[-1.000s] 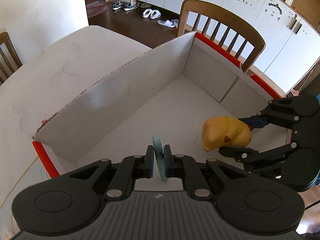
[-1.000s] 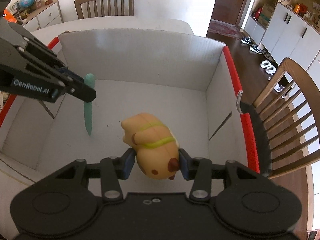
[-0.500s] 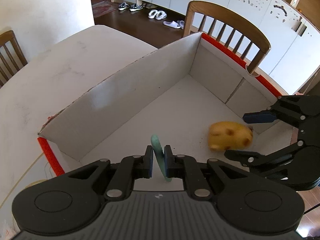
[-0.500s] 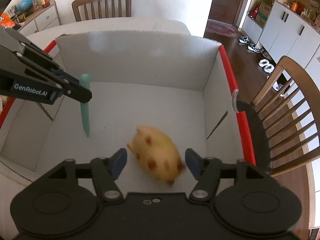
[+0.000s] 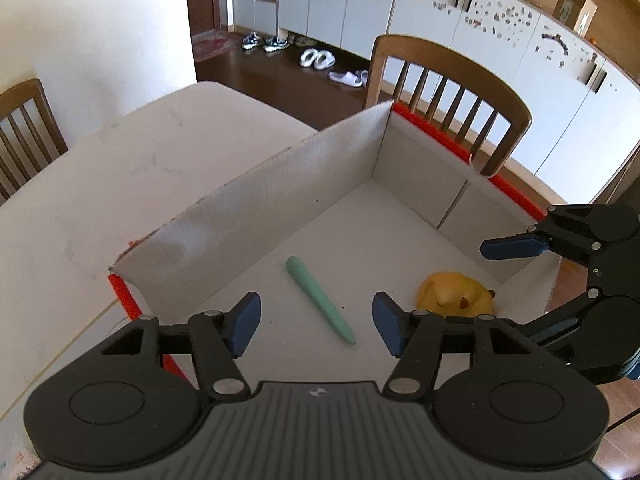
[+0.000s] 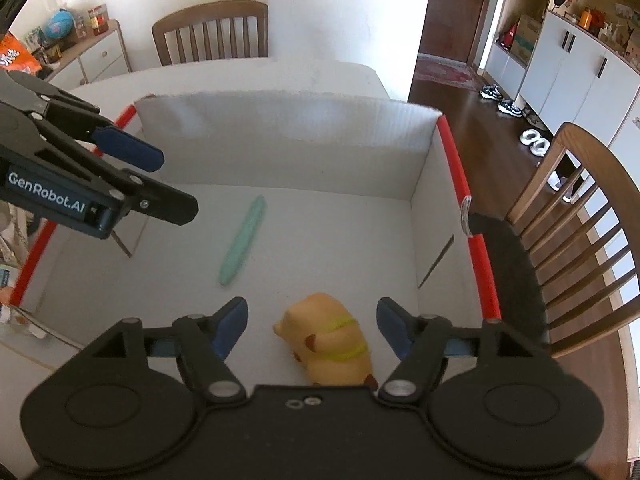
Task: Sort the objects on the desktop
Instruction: 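Open both tools to drop the green stick and yellow pig into the box, then withdraw both tools from the box back over the table items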
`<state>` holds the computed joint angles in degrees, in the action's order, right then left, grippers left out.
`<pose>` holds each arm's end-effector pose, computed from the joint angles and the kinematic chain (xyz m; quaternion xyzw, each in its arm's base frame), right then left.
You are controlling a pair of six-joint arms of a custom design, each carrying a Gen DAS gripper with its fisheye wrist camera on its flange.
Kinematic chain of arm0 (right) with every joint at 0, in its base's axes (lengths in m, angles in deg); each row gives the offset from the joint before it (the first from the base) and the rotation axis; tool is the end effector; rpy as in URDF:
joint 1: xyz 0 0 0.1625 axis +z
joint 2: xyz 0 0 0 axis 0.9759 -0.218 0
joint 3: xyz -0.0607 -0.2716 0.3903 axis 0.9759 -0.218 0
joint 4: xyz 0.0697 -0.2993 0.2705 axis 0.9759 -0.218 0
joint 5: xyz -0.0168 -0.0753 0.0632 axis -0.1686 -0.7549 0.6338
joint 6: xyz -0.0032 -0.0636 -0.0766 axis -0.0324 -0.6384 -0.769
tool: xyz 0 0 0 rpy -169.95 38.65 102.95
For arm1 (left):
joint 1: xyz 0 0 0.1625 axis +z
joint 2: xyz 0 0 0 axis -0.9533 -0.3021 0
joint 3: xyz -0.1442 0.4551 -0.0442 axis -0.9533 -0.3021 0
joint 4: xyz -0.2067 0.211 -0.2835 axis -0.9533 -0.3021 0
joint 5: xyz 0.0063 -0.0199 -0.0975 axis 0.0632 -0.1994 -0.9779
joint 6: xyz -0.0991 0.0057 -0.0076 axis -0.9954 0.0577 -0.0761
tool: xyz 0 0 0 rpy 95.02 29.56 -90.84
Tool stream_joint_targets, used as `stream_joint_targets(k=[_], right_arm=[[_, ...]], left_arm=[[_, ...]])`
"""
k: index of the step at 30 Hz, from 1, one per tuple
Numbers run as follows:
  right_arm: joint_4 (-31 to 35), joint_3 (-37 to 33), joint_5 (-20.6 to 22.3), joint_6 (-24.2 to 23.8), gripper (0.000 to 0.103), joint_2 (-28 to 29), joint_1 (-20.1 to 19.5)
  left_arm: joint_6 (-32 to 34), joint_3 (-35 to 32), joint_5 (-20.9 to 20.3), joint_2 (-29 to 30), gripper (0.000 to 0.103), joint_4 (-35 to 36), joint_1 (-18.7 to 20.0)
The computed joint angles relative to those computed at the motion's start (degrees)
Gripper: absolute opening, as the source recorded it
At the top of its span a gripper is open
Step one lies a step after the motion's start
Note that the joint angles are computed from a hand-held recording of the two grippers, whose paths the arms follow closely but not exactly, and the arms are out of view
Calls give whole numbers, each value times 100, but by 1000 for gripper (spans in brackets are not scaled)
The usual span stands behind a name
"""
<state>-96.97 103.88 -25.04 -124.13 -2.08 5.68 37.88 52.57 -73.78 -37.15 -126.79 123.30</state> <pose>0.0272 -0.6155 0.2151 0.3312 -0.8833 0.1729 0.2831 -0.2893 -0.6632 0.0104 0.2674 0.9054 -0.1870 0.2718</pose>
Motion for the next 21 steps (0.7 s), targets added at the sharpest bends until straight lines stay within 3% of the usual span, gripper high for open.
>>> stream_joint_targets(k=[11,21], right_arm=[[-64,168,178,170,83,-190,110],[-277,424,292,457,84,-290,231]], left_arm=[[27,486,109,-245,64,-663,-176],[35,895,237,-482,64,-1031,-312]])
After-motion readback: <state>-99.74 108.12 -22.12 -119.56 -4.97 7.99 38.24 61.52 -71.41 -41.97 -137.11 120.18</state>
